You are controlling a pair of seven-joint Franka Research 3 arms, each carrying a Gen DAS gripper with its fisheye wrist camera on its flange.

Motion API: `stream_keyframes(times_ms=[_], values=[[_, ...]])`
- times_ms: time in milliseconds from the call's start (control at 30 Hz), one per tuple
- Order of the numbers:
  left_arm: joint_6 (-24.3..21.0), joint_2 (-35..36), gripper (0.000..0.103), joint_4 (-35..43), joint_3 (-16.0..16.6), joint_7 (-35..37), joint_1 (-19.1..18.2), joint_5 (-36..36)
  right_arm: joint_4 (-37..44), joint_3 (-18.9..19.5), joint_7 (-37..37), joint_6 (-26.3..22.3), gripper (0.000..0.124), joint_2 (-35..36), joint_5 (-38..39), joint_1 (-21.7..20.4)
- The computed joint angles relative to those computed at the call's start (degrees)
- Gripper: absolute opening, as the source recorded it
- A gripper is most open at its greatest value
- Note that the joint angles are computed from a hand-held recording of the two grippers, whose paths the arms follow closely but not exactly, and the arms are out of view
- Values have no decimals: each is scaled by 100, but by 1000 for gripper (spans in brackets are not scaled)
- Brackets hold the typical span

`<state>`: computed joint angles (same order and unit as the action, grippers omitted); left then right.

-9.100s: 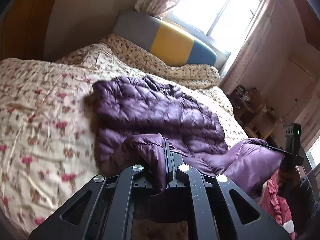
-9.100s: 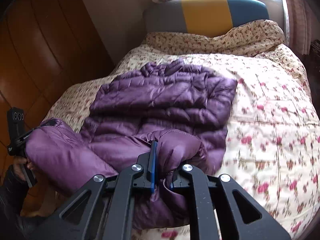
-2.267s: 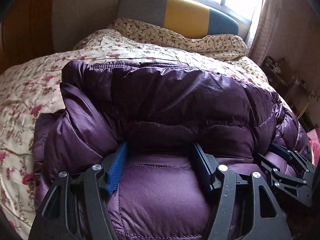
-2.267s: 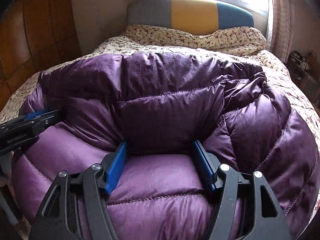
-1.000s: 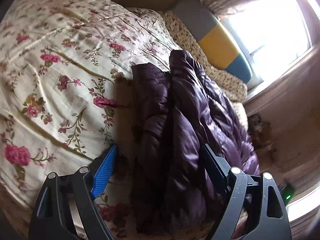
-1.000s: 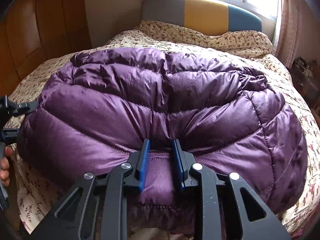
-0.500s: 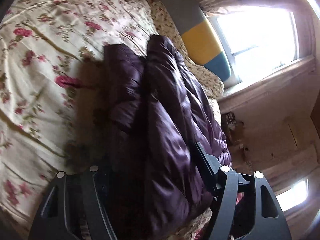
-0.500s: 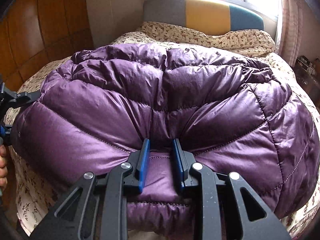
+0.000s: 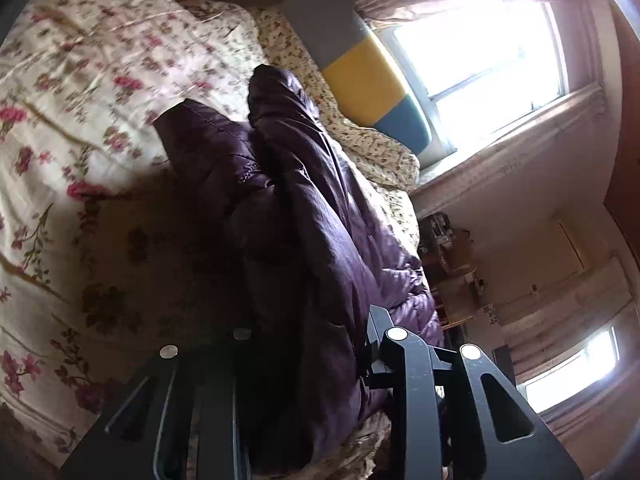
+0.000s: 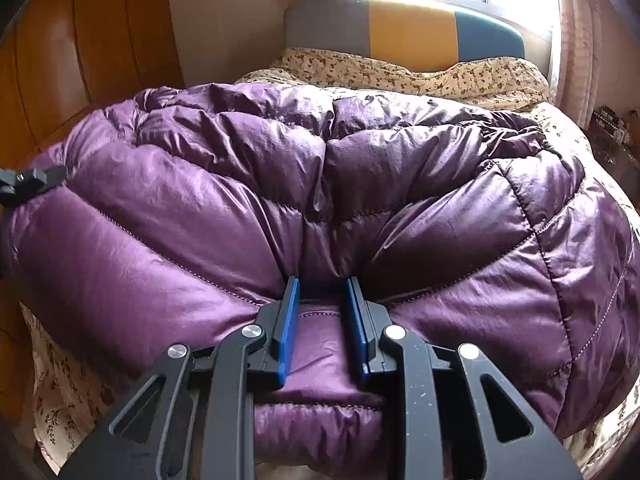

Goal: Fold large clothes

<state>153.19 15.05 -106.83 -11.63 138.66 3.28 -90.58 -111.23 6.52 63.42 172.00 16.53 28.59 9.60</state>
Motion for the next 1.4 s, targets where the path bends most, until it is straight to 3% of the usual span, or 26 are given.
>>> stream_keyframes(times_ms=[200,433,567,633,733,867,1133,1267,1400], values=[[-122,-48,28,241,-49,122,-94,185,-16,399,-698,116,23,35,558,-333],[-329,459,28,1205,-306,-281,-226,1194,-77,676,-1645,68,22,-42,1498,-599],[-376,953,28,1929,-515,-742,-312,1999,-16,568,-1983,-277,21,-147,1891,-608],[-362,1137,28,2193,-603,-970,-357,2351,53,392,-1957,-801,21,-273,2003,-627],[-309,1313,28,2461,-689,-1352,-436,2894,-14,104,-1874,-1072,23,-525,2127,-565],[-386,1620,28,2889,-729,-1925,-562,3697,-180,-287,-1452,-1041,24,-830,1941,-489],[-673,2384,28,3990,-615,-3221,-1033,5400,-414,-1073,829,-730,38,-1010,-424,-533],[-777,2673,28,4417,-513,-3802,-1291,6201,-341,-1270,1588,-929,39,-934,-1160,-769],[-1067,3152,28,5190,-357,-4415,-1641,7072,-315,-1310,1885,-1131,41,-887,-1392,-1001]])
